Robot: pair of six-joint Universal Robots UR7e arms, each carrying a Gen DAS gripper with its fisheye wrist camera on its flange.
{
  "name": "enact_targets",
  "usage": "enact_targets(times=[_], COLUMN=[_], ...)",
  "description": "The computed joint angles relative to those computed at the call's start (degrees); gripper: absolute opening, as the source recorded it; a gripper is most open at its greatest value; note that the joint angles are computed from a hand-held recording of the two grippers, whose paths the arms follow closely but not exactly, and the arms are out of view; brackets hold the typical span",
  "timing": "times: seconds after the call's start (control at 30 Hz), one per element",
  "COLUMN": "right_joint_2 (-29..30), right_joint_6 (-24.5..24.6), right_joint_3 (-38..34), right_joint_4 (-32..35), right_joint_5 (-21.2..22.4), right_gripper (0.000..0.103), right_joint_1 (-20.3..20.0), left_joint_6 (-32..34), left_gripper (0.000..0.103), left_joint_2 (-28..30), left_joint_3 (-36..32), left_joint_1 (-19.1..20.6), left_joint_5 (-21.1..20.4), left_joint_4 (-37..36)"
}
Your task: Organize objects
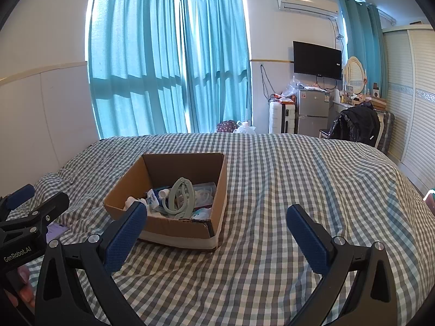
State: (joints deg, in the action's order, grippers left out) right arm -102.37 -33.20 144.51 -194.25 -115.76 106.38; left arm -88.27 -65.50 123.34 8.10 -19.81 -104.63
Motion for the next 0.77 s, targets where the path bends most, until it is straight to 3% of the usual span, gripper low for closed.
enact_targets(times=[0.5,0.67,0.77], right_joint_2=[0.4,0.5,0.5], right_joint_6=[0.3,0.2,0.2], right_joint_3=[0.1,0.2,0.3], right_joint_4=[0.1,0.2,0.1], right_joint_5=[-0.7,-0.7,-0.7], right_gripper=[0.103,0.103,0.103], right_joint_1=[0.4,0.5,0.6], left_joint_6=[0.1,-4.7,-4.1], left_gripper=[0.103,0.103,0.103], left_joint_2=[-0.1,0.3,0.0], left_joint_3=[0.1,-1.2,-0.7], left_joint_1=[0.1,0.2,0.1], left_joint_5=[-0.3,-0.6,-0.5], left_joint_4=[0.1,6.1,4.6])
